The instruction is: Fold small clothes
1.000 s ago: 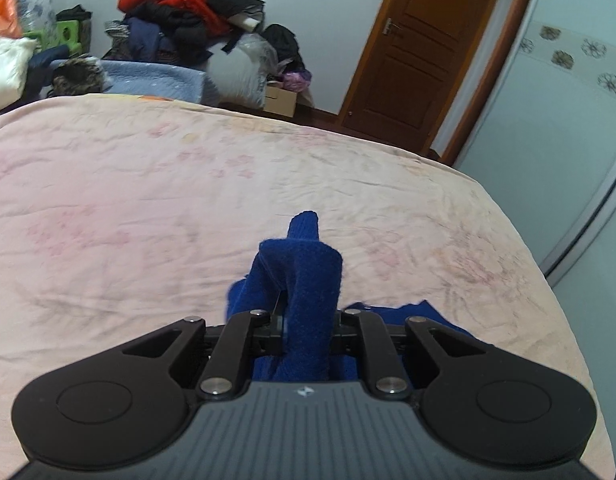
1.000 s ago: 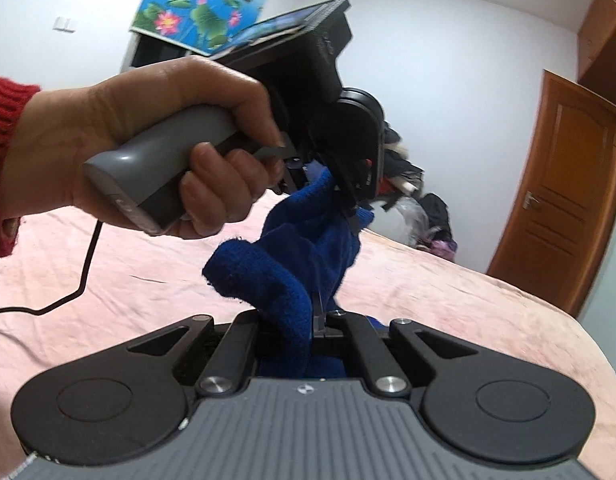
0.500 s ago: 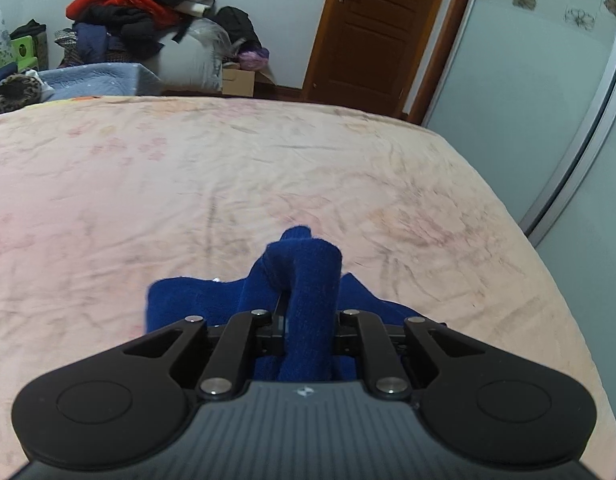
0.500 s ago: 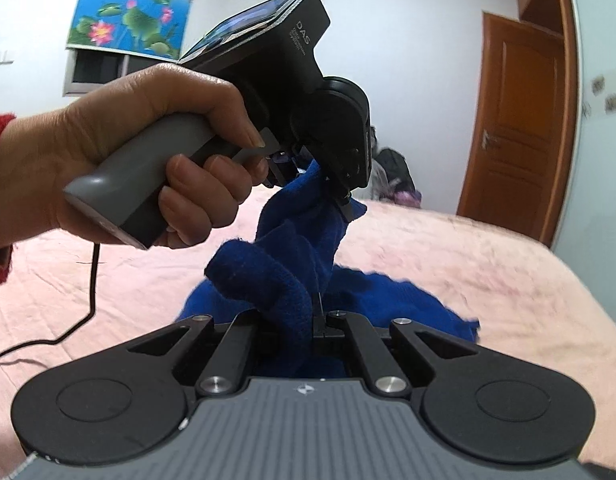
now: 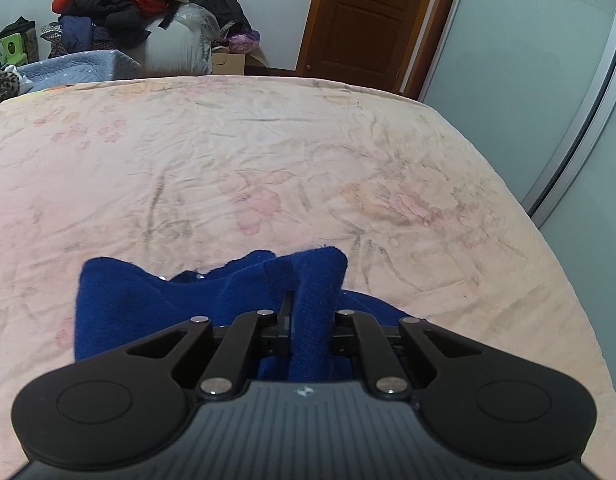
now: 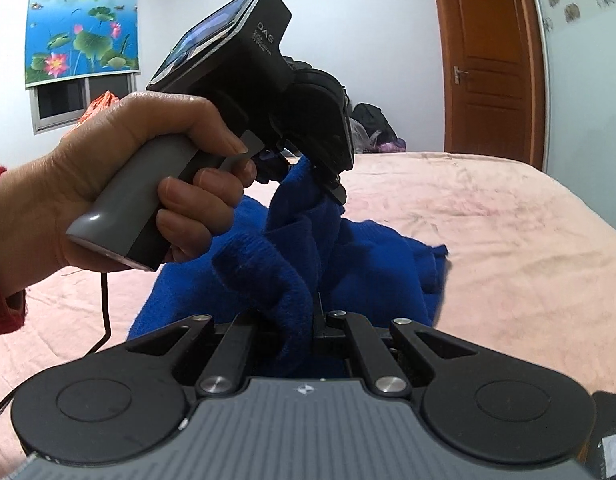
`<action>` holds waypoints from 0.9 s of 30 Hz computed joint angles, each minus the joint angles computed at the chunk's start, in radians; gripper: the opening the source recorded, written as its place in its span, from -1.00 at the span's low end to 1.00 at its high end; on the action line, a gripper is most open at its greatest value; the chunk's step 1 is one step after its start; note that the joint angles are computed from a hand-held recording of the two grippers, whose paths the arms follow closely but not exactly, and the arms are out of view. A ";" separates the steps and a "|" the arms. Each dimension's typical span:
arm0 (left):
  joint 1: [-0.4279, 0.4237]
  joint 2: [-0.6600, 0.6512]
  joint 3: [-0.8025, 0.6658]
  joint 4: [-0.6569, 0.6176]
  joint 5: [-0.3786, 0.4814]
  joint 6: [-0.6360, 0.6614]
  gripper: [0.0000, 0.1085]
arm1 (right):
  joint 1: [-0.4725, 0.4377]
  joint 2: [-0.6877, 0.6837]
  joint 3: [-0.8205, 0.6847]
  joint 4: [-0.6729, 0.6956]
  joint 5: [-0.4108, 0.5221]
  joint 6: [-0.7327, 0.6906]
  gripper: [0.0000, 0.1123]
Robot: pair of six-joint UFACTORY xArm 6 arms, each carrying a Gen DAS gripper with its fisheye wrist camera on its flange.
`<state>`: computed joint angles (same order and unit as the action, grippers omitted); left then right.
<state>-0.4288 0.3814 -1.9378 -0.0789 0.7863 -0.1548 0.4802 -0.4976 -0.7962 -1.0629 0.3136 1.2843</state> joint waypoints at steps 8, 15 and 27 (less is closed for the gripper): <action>-0.029 0.042 -0.045 -0.007 0.005 0.001 -0.85 | -0.040 -0.025 0.046 0.039 -0.043 0.008 -0.91; -0.039 0.077 -0.066 -0.023 0.019 -0.018 -0.86 | -0.091 -0.041 0.104 0.206 -0.133 -0.038 -0.91; -0.027 0.110 -0.112 -0.084 0.040 -0.025 -0.84 | -0.120 -0.036 0.192 0.702 -0.253 -0.304 -0.56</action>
